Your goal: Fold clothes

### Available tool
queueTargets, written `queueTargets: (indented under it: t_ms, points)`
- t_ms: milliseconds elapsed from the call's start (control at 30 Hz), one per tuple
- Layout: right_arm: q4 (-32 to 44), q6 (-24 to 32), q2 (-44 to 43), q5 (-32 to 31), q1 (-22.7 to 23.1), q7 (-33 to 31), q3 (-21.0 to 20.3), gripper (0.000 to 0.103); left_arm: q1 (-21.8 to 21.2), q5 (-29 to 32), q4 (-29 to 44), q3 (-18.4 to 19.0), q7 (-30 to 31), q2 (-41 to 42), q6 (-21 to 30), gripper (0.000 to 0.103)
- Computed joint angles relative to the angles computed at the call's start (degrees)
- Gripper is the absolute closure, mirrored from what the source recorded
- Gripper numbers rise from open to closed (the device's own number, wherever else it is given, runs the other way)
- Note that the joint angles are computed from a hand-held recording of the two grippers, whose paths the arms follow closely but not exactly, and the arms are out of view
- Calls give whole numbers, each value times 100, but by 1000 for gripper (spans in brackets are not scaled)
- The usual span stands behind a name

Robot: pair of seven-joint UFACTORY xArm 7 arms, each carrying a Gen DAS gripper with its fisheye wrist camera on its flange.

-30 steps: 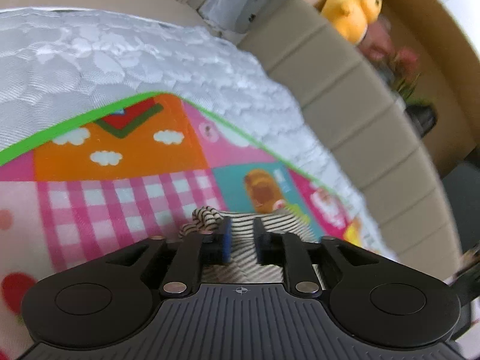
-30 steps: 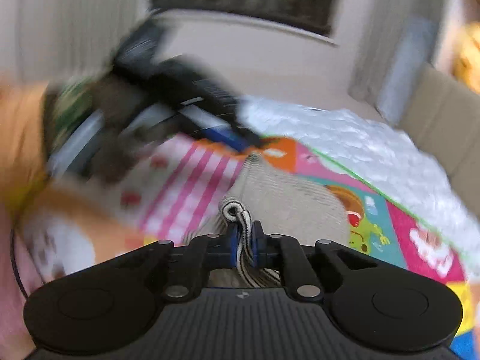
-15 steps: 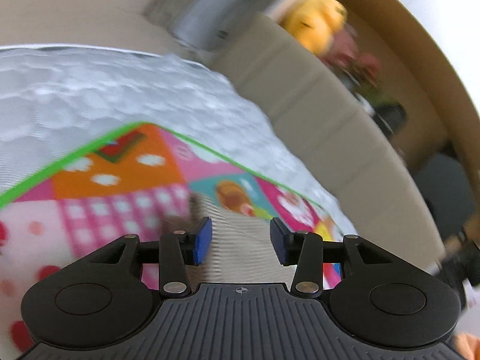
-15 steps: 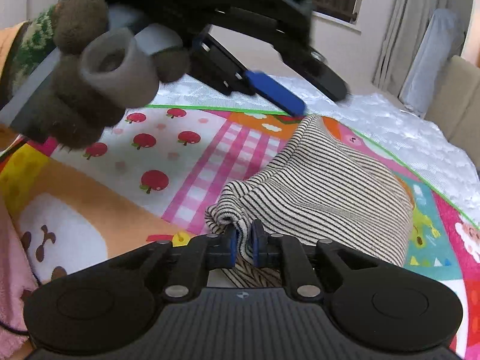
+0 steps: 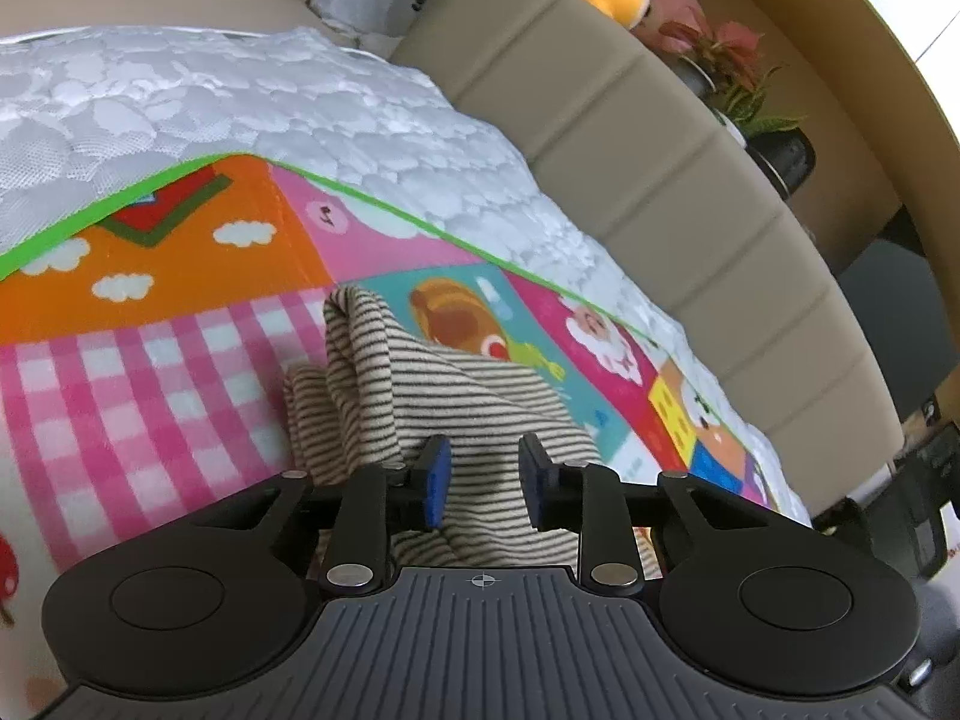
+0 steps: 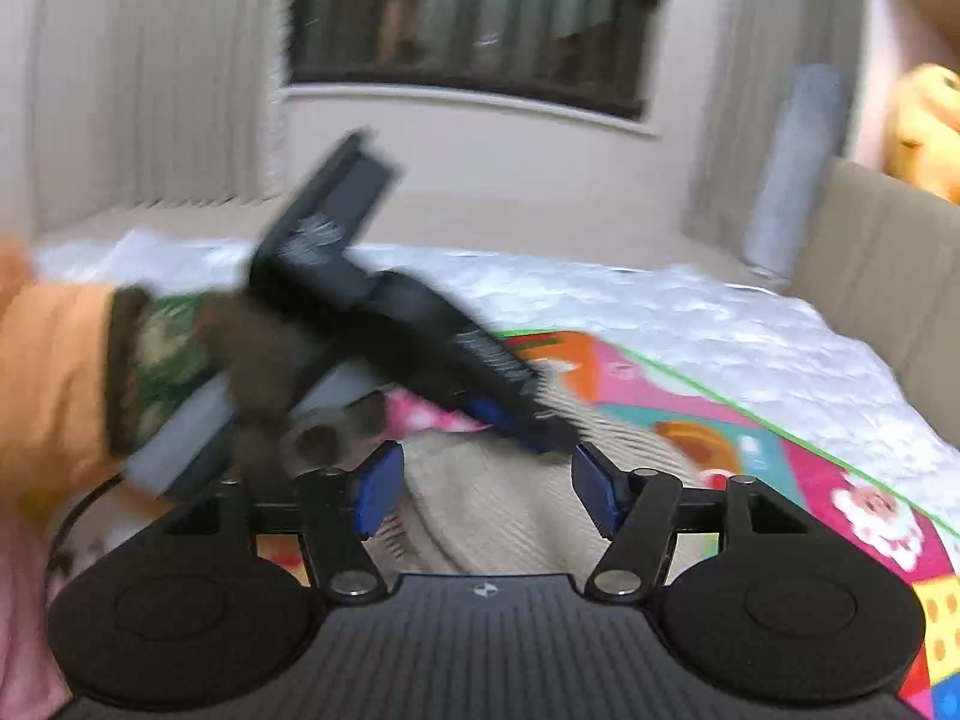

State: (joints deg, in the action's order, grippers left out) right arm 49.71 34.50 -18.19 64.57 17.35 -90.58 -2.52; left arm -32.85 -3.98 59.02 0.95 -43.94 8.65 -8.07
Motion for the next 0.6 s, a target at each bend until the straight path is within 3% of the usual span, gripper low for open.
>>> queueTargets:
  t_ms: [133,167,200,233,333,400,533,600]
  points:
    - [0,-606,647,-779,-113,609,331,40,302,-25,9,-281,30,25,33,83]
    - [0,-748,803,-869,-167,671,430,39,469,-40,1,-447,51,25,36,84]
    - [-62,-789,753,-718,-16,511,290,39,861,-90,-9,-854,115,30,41,85]
    - [-8,-672,750,-808,-104,591,331,39,1199,-145,-25,-1211,169,36,42,87]
    - [443,107,872,-1338,-319,1358,226,38,1631,-220,-94,-1668,240,29,-5,90]
    - [793,491,1048,-1445,-429,1683,105,37,1632,-233,-85,-1670,246,26,8,90]
    - [823,179,1041,-1233,-604,1658,253,37,1363,-191,-66,-1397,267,-8,83,90]
    - [849,-3,1052,-1095,-580,1512,297,45,1539,-251,-71,-1585,318,-7,76,90]
